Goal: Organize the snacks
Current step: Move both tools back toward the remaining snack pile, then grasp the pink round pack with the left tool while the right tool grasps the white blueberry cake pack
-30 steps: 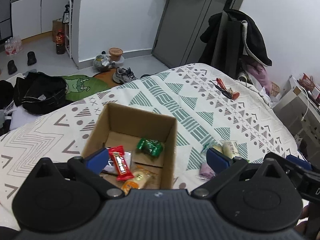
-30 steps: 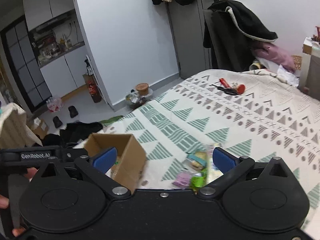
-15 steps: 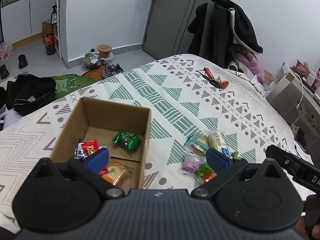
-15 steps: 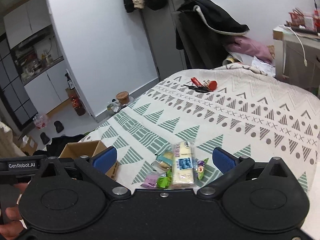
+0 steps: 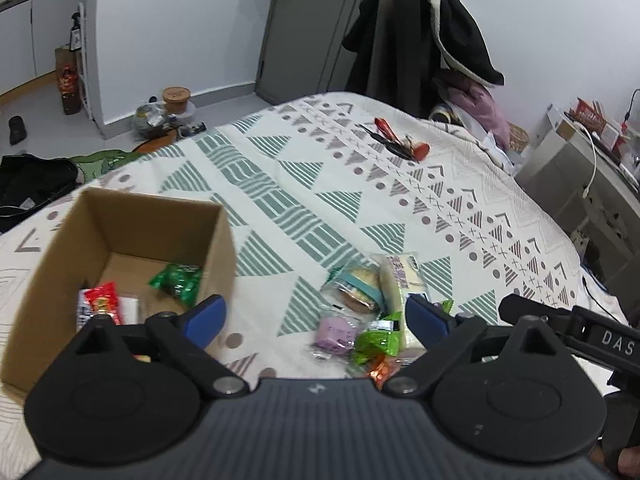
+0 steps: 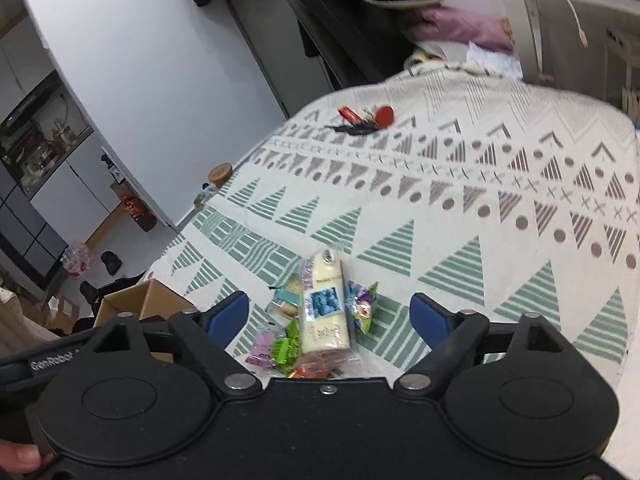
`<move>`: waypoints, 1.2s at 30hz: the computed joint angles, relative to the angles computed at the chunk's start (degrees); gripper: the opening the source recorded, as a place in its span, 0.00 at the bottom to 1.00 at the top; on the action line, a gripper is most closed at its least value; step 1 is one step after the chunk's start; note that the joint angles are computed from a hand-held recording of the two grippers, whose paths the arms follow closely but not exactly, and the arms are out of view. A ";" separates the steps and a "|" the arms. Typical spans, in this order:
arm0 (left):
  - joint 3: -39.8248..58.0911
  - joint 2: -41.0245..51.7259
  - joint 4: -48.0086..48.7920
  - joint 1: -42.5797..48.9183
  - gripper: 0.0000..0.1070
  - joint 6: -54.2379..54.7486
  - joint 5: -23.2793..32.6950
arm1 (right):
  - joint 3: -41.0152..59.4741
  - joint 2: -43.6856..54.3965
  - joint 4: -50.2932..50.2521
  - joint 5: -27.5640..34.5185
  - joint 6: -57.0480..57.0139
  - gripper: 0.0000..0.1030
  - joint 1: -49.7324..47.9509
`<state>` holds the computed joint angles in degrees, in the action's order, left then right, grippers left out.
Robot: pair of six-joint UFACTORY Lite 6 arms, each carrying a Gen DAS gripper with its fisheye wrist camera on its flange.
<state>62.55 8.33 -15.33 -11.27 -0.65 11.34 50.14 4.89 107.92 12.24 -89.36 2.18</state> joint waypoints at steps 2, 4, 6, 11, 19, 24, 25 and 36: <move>1.37 2.45 -3.15 -0.38 0.81 2.61 -0.20 | 1.05 1.82 -0.92 1.07 0.95 0.80 -0.94; 3.22 5.43 -4.69 -0.77 0.76 3.80 -0.26 | 2.94 4.30 -3.12 2.06 3.09 0.74 -1.72; 4.89 8.28 -7.17 -0.84 0.69 5.65 -0.55 | 5.13 7.14 -5.35 3.10 5.39 0.68 -2.22; 9.55 14.99 -11.25 -0.83 0.57 8.85 0.40 | 8.99 12.33 -9.70 4.07 9.26 0.61 -2.34; 15.91 24.11 -11.46 -0.70 0.56 9.11 1.26 | 13.62 18.10 -14.43 4.86 13.06 0.56 -1.88; 19.52 29.17 -11.01 -0.51 0.54 8.49 2.17 | 16.13 20.76 -18.12 4.60 16.36 0.56 -1.55; 19.95 29.83 -11.01 -0.55 0.54 8.53 2.27 | 16.53 21.18 -18.46 4.54 16.68 0.56 -1.50; 21.84 32.97 -9.38 -2.72 0.54 11.11 1.82 | 19.64 24.66 -21.69 3.92 19.33 0.56 -0.79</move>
